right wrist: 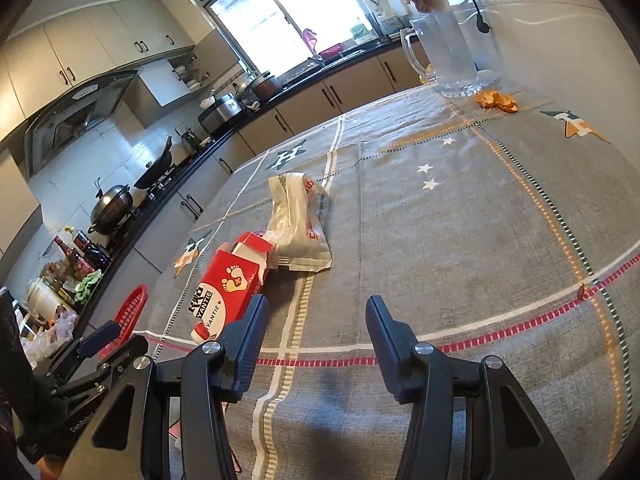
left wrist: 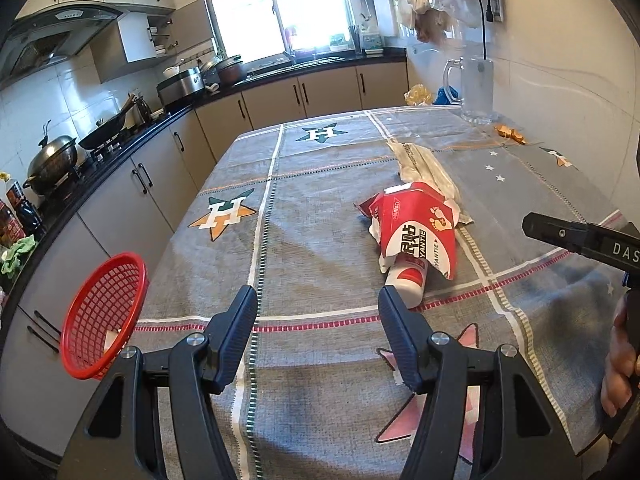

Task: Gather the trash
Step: 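Lower the left gripper onto the red toothpaste box and close it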

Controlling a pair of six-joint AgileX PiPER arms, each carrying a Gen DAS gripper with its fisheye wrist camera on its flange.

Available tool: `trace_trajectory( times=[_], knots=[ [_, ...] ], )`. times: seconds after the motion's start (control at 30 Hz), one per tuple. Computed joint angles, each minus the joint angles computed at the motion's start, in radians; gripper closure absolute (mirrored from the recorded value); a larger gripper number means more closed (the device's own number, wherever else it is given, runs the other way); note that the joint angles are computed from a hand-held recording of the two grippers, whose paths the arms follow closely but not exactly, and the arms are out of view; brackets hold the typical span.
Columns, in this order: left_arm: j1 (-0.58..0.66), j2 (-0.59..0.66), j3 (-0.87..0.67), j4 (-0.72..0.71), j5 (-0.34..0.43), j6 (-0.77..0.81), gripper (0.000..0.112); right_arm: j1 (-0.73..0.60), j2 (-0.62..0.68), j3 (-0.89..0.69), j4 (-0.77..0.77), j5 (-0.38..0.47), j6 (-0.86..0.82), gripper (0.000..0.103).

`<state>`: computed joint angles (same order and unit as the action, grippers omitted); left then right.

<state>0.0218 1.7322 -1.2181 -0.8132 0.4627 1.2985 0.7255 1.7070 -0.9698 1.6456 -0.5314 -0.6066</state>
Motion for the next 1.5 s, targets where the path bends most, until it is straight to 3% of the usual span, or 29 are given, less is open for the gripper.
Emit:
trace_trajectory(
  times=[0.17,0.7,1.0,1.1,1.2,1.27,1.4,1.5],
  knots=[
    [-0.014,0.0,0.001,0.025,-0.018,-0.02,0.05,-0.001,-0.014,0.037,-0.098,0.012,0.119,0.048],
    [-0.084,-0.033,0.065,0.079,-0.159,-0.051,0.046,-0.02,-0.027,0.072,-0.244,0.047,0.257,0.048],
    [-0.122,-0.032,0.058,0.178,-0.185,-0.148,0.043,-0.023,-0.042,0.103,-0.324,0.044,0.34,0.048],
    [-0.138,-0.023,0.033,0.223,-0.163,-0.197,0.038,-0.02,-0.046,0.112,-0.343,0.037,0.365,0.048],
    [-0.149,0.019,-0.047,0.282,-0.075,-0.266,0.032,-0.011,-0.053,0.124,-0.35,0.021,0.385,0.048],
    [-0.161,0.058,-0.109,0.341,-0.037,-0.345,0.032,-0.007,-0.056,0.13,-0.356,0.012,0.398,0.048],
    [-0.179,0.173,-0.291,0.423,0.122,-0.468,0.032,-0.005,-0.059,0.134,-0.369,0.003,0.418,0.048],
    [-0.205,0.238,-0.376,0.472,0.179,-0.53,0.032,-0.005,-0.061,0.137,-0.375,0.0,0.426,0.048]
  ],
)
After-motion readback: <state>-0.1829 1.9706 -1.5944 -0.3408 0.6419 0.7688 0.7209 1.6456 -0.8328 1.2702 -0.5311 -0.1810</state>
